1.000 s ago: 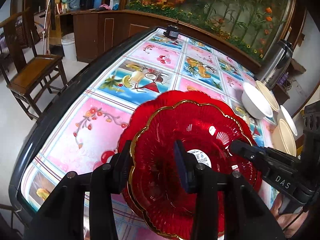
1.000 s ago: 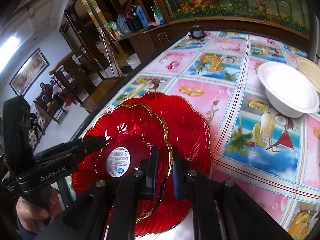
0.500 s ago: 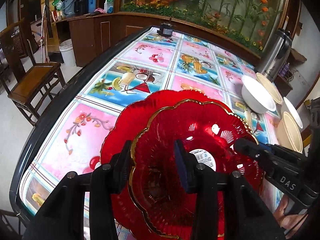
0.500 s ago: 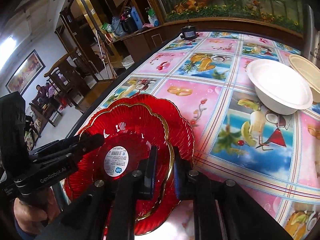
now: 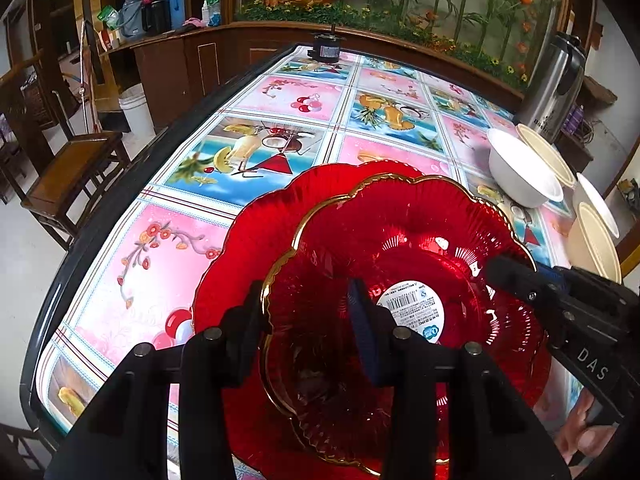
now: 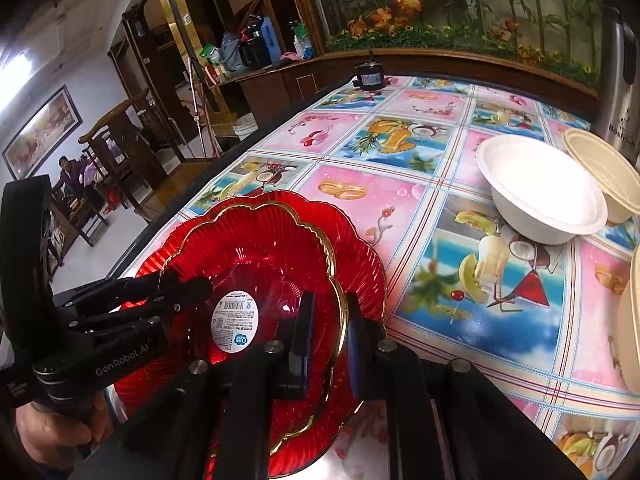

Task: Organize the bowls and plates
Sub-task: 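Lower the small red plate onto the large red plate and open the right gripper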

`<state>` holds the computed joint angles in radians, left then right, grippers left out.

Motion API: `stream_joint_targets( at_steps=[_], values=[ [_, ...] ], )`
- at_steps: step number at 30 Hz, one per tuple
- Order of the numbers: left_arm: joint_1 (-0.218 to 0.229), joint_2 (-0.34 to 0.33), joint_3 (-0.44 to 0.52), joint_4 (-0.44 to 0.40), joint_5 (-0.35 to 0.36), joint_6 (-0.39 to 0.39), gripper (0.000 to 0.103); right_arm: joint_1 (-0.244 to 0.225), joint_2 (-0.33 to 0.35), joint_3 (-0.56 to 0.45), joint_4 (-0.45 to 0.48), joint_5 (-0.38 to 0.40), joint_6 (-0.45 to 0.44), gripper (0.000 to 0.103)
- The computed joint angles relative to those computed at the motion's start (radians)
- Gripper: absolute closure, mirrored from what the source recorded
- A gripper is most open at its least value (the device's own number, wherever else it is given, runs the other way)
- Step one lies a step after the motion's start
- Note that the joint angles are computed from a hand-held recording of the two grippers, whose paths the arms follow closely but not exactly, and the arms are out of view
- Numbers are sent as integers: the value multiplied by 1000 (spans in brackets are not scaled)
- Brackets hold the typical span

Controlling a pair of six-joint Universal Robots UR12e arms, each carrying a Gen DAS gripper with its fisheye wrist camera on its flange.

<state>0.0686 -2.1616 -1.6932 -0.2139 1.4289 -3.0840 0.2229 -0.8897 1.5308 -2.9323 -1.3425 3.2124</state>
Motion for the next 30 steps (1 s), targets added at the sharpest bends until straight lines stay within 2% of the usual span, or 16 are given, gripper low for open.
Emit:
stream_joint_targets(
  at_steps=[3, 7, 14, 18, 19, 21, 25, 26, 28, 29, 30],
  values=[
    [-1, 3, -1, -4, 9, 5, 62, 2, 0, 0, -2, -5, -13, 87],
    [1, 11, -11, 13, 6, 5, 47, 11, 0, 3, -16, -26, -43, 86],
    [5, 22, -24, 40, 3, 2, 45, 24, 6, 5, -45, -64, -78, 81],
    [11, 32, -34, 53, -14, -2, 45, 18, 2, 11, -69, -44, -66, 60],
    [12, 34, -38, 58, -15, -5, 45, 19, 0, 15, -85, -52, -67, 57],
    [15, 40, -43, 58, -28, -11, 45, 16, -5, 25, -118, -51, -65, 57],
    [15, 47, -53, 71, -38, -12, 45, -5, -14, 49, -201, -25, 4, 55],
    [14, 50, -56, 74, -42, -11, 45, -11, -15, 55, -226, -32, 36, 53],
    [13, 53, -59, 78, -51, -10, 45, -18, -18, 61, -250, -88, 90, 36],
    [11, 55, -61, 81, -56, -10, 45, -21, -18, 59, -237, -120, 109, 36],
    [10, 56, -62, 82, -59, -8, 45, -31, -19, 57, -214, -112, 130, 36]
  ],
)
